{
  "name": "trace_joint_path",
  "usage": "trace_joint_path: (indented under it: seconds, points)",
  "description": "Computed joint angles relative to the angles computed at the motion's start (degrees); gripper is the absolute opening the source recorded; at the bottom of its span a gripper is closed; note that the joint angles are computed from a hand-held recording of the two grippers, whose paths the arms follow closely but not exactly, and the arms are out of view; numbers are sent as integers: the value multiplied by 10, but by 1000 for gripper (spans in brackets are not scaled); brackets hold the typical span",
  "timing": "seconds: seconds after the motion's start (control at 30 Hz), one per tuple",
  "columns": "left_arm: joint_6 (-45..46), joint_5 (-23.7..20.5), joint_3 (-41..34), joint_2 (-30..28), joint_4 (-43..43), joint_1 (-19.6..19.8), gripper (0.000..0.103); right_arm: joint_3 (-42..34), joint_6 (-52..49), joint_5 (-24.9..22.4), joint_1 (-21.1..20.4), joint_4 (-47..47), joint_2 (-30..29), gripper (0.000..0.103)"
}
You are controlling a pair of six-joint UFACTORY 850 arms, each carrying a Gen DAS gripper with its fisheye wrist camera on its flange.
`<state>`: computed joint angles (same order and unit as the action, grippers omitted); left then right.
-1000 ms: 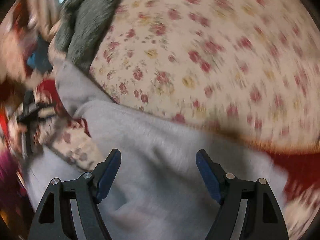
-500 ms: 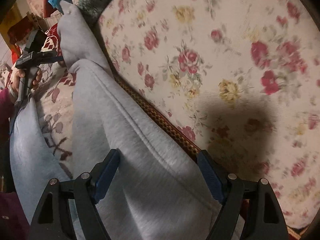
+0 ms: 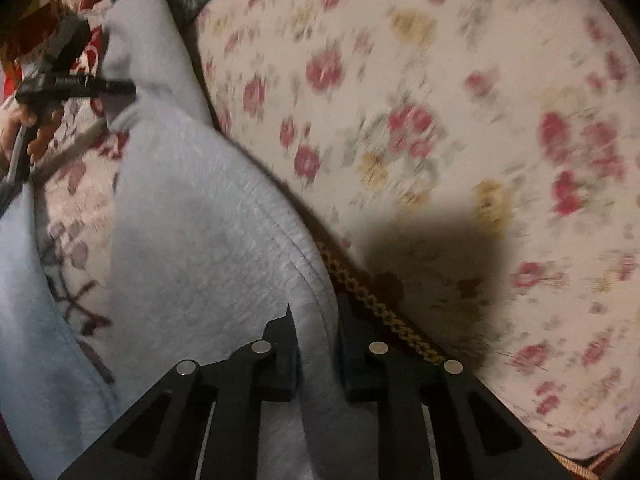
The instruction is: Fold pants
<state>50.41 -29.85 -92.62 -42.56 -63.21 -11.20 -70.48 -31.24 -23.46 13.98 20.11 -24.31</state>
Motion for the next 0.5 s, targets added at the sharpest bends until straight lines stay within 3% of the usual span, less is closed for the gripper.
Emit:
trace_joint_path:
  seconds: [0.1,0.2,0.5]
  points:
    - [0,3,18,23,-2,-3,19,14,58,21,9,-64,32,14]
    - [8,12,43,52,-20,-5,18,29,163,35,23,-186,64,14]
    - [48,5,126,153,-115,-3,17,63,368,25,42,-364,140,14]
